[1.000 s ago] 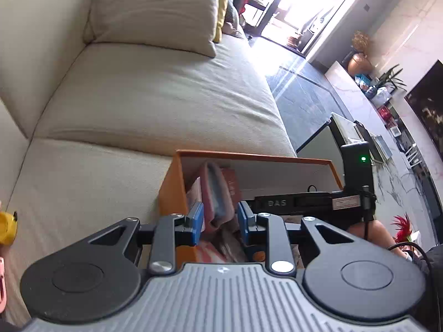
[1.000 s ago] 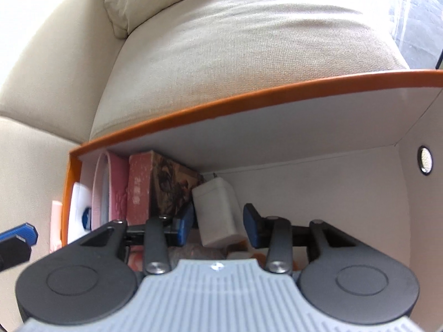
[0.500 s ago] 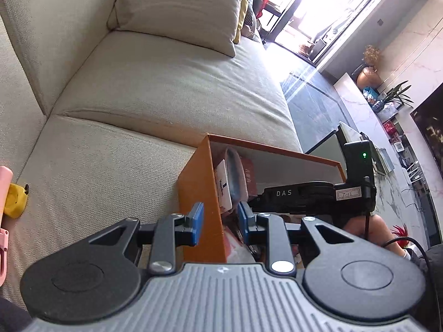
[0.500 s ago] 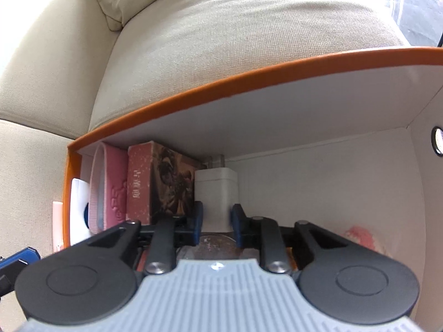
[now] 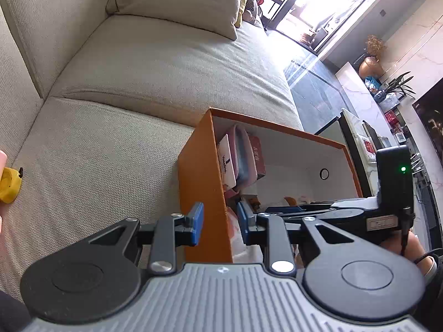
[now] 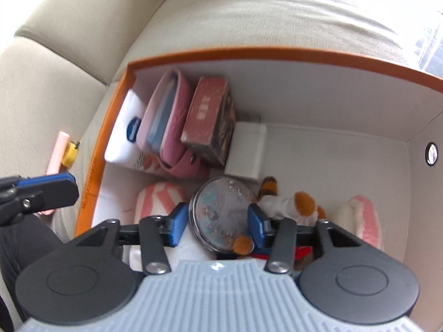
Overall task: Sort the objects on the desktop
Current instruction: 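Withdraw both open tools from the box toward the pink stick and tape measure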
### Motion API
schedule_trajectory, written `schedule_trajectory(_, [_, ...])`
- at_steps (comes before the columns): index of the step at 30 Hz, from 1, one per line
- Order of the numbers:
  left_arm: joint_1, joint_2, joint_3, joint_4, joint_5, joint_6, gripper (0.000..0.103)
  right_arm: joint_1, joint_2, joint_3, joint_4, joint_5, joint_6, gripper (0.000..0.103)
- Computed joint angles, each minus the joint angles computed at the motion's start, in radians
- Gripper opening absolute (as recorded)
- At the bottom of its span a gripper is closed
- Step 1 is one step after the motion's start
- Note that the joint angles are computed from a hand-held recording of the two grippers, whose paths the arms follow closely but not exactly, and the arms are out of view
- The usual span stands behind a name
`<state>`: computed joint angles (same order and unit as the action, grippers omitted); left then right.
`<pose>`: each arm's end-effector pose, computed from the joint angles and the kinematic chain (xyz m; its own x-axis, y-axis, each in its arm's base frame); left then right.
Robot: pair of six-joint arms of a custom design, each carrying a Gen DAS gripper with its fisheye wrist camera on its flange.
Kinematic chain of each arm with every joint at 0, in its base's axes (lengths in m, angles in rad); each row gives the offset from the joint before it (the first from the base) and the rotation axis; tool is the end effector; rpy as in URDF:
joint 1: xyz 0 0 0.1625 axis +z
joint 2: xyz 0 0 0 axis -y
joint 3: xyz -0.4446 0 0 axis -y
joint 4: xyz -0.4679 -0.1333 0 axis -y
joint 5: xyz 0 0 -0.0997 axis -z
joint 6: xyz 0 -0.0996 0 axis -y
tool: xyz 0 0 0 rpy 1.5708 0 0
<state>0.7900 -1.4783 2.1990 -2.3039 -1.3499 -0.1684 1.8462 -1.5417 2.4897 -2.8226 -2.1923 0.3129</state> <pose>-0.2372 -0.4598 0.2005 -0.8031 0.5561 -0.2139 0.5773 0.8150 -0.0490 0.1827 -0.3695 0.1794 -0.8693 0.2318 0.4365 0.0085 0.8901 -0.4557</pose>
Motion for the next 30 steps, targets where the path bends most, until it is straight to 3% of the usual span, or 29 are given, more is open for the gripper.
schedule_trajectory(7, [0.006,-0.008,0.002,0.000,0.008,-0.009,0.030,-0.015,0.057,-0.012,-0.008,-0.047,0.038,0.054])
schedule_trajectory(11, [0.010,-0.008,0.001,0.005,0.009,-0.010,0.030,-0.024,0.067,-0.015,-0.006,-0.041,0.048,0.039])
schedule_trajectory(17, [0.018,-0.002,-0.003,0.004,0.010,-0.011,0.030,-0.033,0.040,-0.011,0.018,-0.036,0.058,0.038])
schedule_trajectory(22, [0.026,0.002,-0.003,0.007,0.004,-0.015,0.030,-0.030,0.010,-0.012,0.045,-0.037,0.059,0.028])
schedule_trajectory(24, [0.024,-0.001,-0.001,0.007,0.008,-0.013,0.030,0.010,-0.001,-0.031,0.084,-0.050,0.096,0.028])
schedule_trajectory(30, [0.027,-0.023,0.003,0.030,0.053,0.016,0.030,0.100,-0.019,-0.040,0.103,-0.110,0.059,0.029])
